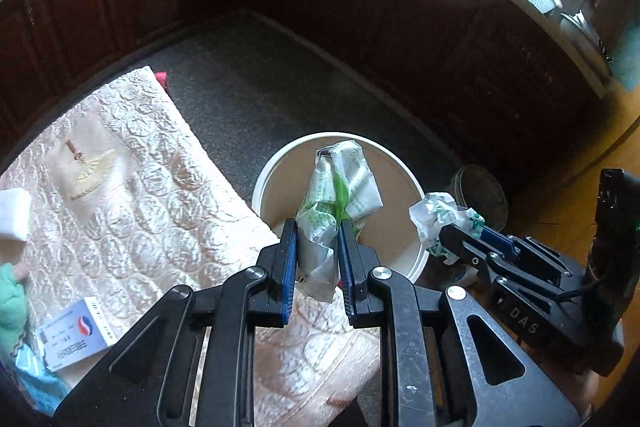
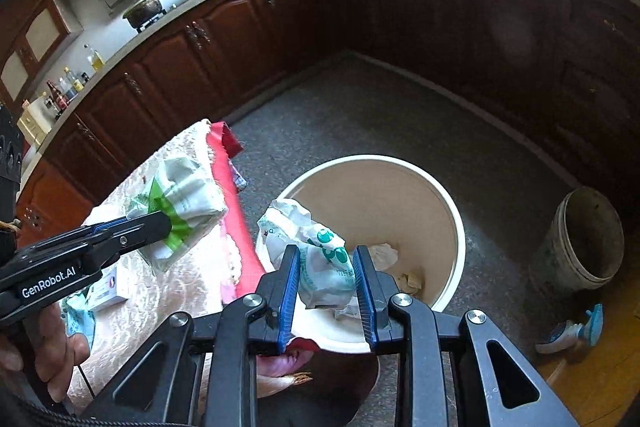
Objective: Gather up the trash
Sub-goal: 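Lift both held tissues and carry them over the white bucket, then open both grippers to drop the tissues into the bucket, then move both open grippers back over the table trash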
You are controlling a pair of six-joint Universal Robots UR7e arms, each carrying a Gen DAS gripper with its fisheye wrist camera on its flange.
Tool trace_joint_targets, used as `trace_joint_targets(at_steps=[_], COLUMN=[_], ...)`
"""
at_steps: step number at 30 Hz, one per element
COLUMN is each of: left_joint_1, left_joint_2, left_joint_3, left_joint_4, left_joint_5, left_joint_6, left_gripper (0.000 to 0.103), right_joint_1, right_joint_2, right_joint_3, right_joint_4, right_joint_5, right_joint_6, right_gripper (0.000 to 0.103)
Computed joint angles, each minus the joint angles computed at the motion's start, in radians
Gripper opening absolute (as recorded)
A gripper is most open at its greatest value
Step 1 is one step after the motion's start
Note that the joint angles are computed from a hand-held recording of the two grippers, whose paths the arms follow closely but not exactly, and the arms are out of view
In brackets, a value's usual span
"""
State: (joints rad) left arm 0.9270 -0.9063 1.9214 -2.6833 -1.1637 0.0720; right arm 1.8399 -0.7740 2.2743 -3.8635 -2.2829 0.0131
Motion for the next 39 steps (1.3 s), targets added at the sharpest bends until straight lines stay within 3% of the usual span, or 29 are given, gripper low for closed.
trace_joint_targets(at_steps=[13, 15, 16, 17, 18, 29, 39], left_joint_1=[0.009, 0.009, 0.012, 0.016, 0.019, 0.034, 0.016], left_joint_2=[0.055, 0.055, 0.053, 0.052, 0.051, -0.006, -0.11], left_joint_3=[-0.027, -0.024, -0.023, -0.021, -0.02, 0.024, 0.118], left_joint_4=[-0.011, -0.016, -0.016, -0.02, -0.022, -0.025, -0.085], left_joint_5=[-0.005, -0.013, -0.023, -0.032, -0.042, -0.028, 0.072], left_joint_6=[-0.009, -0.014, -0.017, -0.02, -0.025, -0.036, -0.027], left_gripper=[0.018, 0.028, 0.04, 0.05, 0.052, 0.052, 0.052], right_joint_1=[-0.049, -0.054, -0.054, -0.056, -0.057, -0.05, 0.023], right_joint_2=[0.01, 0.015, 0.018, 0.021, 0.023, 0.029, 0.056], right_joint_3=[-0.03, -0.037, -0.039, -0.041, -0.042, -0.017, -0.044], right_joint_4=[0.049, 0.046, 0.039, 0.029, 0.026, 0.019, 0.046], right_joint_5=[0.015, 0.007, 0.005, 0.002, -0.003, -0.004, -0.049], right_joint_6=[0.036, 0.039, 0.04, 0.04, 0.041, 0.069, 0.05], right_gripper=[0.028, 0.041, 0.052, 0.053, 0.053, 0.054, 0.057])
